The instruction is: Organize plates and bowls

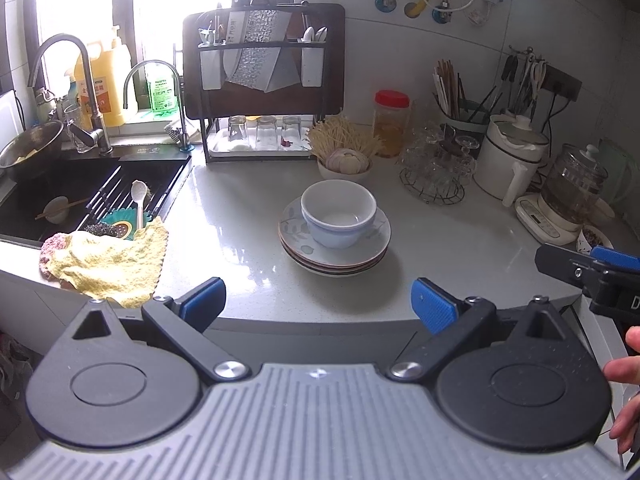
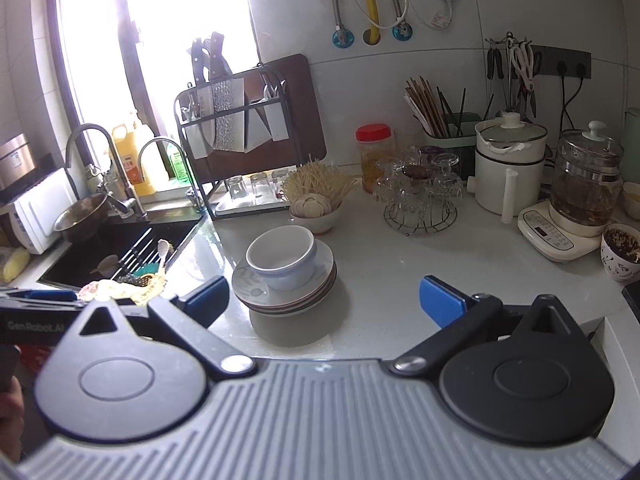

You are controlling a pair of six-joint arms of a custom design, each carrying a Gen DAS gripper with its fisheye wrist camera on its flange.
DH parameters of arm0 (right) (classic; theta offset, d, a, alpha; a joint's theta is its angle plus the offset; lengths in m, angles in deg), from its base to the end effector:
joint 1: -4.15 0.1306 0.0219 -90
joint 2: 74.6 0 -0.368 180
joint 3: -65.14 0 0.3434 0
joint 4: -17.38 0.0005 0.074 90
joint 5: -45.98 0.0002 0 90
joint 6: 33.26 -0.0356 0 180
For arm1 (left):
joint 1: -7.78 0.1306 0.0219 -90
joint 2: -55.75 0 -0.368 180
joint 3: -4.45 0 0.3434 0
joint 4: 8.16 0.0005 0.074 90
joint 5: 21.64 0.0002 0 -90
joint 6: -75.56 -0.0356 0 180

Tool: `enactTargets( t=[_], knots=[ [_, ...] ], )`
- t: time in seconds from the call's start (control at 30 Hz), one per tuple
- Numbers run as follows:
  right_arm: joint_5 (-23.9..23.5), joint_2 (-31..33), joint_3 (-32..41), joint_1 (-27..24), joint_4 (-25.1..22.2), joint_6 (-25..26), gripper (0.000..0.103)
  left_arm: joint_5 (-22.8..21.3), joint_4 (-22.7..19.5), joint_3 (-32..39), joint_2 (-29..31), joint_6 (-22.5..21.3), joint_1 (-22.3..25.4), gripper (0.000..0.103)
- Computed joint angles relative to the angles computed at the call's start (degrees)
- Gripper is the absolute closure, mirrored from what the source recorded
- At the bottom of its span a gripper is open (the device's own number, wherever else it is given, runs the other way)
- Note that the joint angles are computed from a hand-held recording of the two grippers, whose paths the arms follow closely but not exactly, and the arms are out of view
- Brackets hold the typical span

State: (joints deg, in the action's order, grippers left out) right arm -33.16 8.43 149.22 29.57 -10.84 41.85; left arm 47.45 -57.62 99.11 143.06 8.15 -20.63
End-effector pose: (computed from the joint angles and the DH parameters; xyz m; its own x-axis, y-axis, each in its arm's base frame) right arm 0.3801 0.1727 0.4522 -0.4680 0.0570 -0.8819 -0.1551 0.9771 0.1455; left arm 0.3793 -0.1913 0.4701 -0.6258 -0.0695 -0.7769 -0.0312 0.9975 -0.0640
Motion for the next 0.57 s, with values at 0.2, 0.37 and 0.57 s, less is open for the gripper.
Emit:
enactTargets(
  t=[0.2, 0.37, 0.57],
  knots=[
    [-0.5, -0.3, -0.3, -0.2, -0.3, 0.3, 0.000, -0.3, 0.2, 0.1, 0.2, -0.1, -0.3, 0.002],
    [-1.2, 0.1, 0.3, -0.8, -0.8, 0.4, 0.000, -0.2, 0.4, 0.2, 0.3, 0.0, -0.2, 0.002],
    [-2.7, 1.1, 1.2, -1.1, -1.7, 1.0, 0.000, -0.7, 0.9, -0.1, 0.3, 1.5, 0.0, 0.002]
  ],
)
